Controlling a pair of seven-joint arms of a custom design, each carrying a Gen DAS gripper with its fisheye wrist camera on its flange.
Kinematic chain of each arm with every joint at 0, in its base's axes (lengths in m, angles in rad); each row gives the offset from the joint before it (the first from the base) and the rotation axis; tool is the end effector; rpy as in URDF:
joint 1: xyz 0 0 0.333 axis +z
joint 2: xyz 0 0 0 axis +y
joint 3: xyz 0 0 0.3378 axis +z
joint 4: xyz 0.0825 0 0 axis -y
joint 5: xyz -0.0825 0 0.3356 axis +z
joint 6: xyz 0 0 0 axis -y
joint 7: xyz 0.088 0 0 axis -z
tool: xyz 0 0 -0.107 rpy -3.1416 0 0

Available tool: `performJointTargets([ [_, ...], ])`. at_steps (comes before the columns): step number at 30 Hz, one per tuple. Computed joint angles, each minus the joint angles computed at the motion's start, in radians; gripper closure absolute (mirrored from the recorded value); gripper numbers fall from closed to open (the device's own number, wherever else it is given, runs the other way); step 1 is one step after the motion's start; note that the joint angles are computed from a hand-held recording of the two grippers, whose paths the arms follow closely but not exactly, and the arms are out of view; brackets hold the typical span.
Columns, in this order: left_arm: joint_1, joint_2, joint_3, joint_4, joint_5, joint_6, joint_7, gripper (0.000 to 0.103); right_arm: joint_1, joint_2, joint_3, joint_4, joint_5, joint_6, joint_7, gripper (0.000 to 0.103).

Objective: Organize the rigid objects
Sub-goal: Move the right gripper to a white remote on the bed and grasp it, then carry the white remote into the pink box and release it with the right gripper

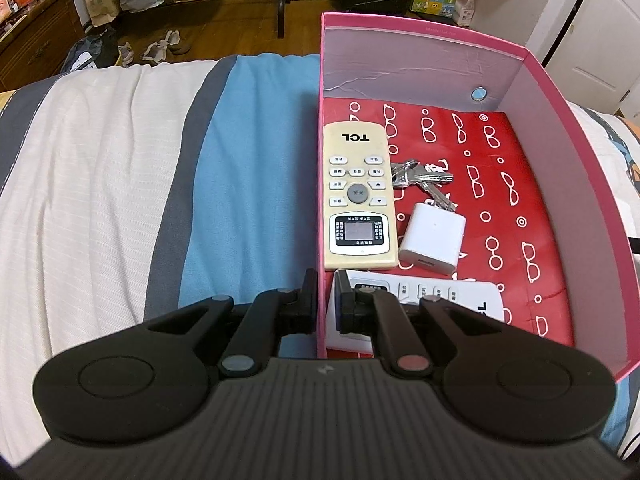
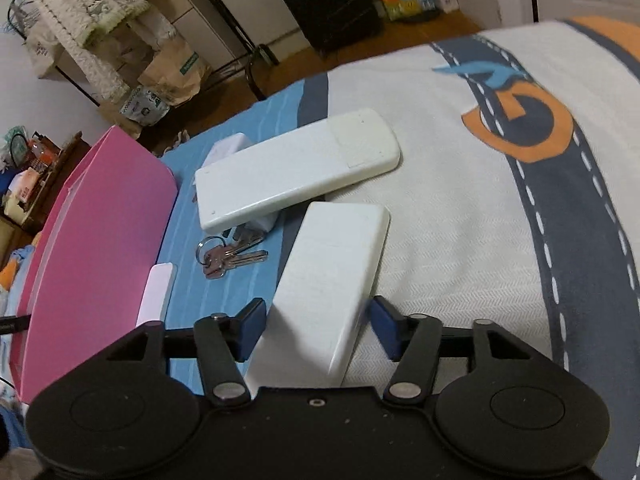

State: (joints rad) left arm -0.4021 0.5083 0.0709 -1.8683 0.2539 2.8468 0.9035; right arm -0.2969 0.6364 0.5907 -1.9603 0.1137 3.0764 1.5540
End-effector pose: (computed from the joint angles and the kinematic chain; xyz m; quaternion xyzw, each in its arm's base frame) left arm 0.6120 -0.2312 0.3465 -0.7171 0.6531 -0.1982 0.1413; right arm 0.6306 0.1246 0.3101 -0.6711 0.6683 -0.0318 0.3194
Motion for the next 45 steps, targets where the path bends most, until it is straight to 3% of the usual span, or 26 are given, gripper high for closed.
performJointTargets([
  [1, -0.001, 0.001, 0.001, 0.0, 0.0, 0.001, 0.0, 0.096, -0.002, 0.001, 0.004, -0.003, -0.022, 0.018, 0.005, 0.06],
  [3, -0.001, 0.0, 0.002, -0.001, -0.001, 0.001, -0.001, 0.096, -0.074, 0.012, 0.093, -0.009, 0.029, 0.031, -0.063, 0.076],
  [4, 0.0, 0.0, 0.0, 0.0, -0.004, 0.001, -0.001, 0.096, -0.084, 0.011, 0.107, -0.008, 0.024, 0.031, -0.069, 0.078],
  [6, 0.003, 0.0, -0.003, 0.0, -0.009, 0.0, -0.002, 0.096, -0.015, -0.026, 0.031, -0.006, -0.081, 0.022, 0.014, 0.08],
  [8, 0.004, 0.001, -0.004, -0.002, -0.013, 0.003, -0.001, 0.096, 0.073, -0.06, -0.05, 0.008, -0.07, -0.01, 0.003, 0.081],
  [10, 0.006, -0.001, -0.004, -0.005, -0.016, 0.007, 0.001, 0.096, 0.119, -0.071, -0.082, 0.035, -0.078, -0.065, -0.014, 0.081],
  [13, 0.004, -0.002, -0.002, -0.009, -0.021, 0.012, -0.003, 0.096, 0.224, -0.085, -0.178, 0.071, -0.093, -0.12, -0.009, 0.081],
  [17, 0.006, 0.001, -0.003, -0.007, -0.03, 0.015, 0.0, 0.096, 0.28, -0.058, -0.228, 0.131, -0.042, -0.182, -0.005, 0.077],
  [22, 0.004, 0.002, -0.002, -0.004, -0.035, 0.012, 0.001, 0.096, 0.343, -0.066, -0.277, 0.1, -0.041, -0.126, -0.028, 0.082],
  [25, 0.002, 0.002, 0.001, -0.005, -0.034, 0.015, 0.0, 0.097, 0.365, -0.112, -0.294, 0.034, -0.061, -0.028, -0.025, 0.082],
  [27, -0.003, 0.001, 0.006, -0.007, -0.028, 0.018, -0.001, 0.097, 0.319, -0.135, -0.238, -0.021, -0.053, 0.074, -0.012, 0.082],
  [31, -0.007, -0.002, 0.011, -0.012, -0.023, 0.027, -0.007, 0.097, 0.204, -0.167, -0.088, -0.073, -0.079, 0.178, 0.008, 0.082],
  [35, -0.018, -0.004, 0.024, -0.019, -0.014, 0.037, -0.017, 0.098, 0.02, -0.124, 0.163, -0.054, -0.186, 0.225, -0.013, 0.082],
  [38, -0.008, -0.005, 0.014, -0.018, -0.022, 0.035, -0.011, 0.098, -0.043, -0.079, 0.28, -0.027, -0.281, 0.242, -0.025, 0.082],
  [40, 0.001, -0.006, 0.004, -0.02, -0.03, 0.035, 0.002, 0.098, -0.076, -0.035, 0.351, 0.004, -0.347, 0.198, -0.039, 0.082],
  [43, 0.02, -0.006, -0.015, -0.02, -0.052, 0.034, 0.023, 0.098, -0.018, -0.004, 0.336, 0.098, -0.412, 0.064, -0.08, 0.082],
  [45, 0.034, -0.007, -0.029, -0.023, -0.074, 0.038, 0.038, 0.098, 0.072, -0.006, 0.258, 0.159, -0.442, 0.0, -0.146, 0.082],
])
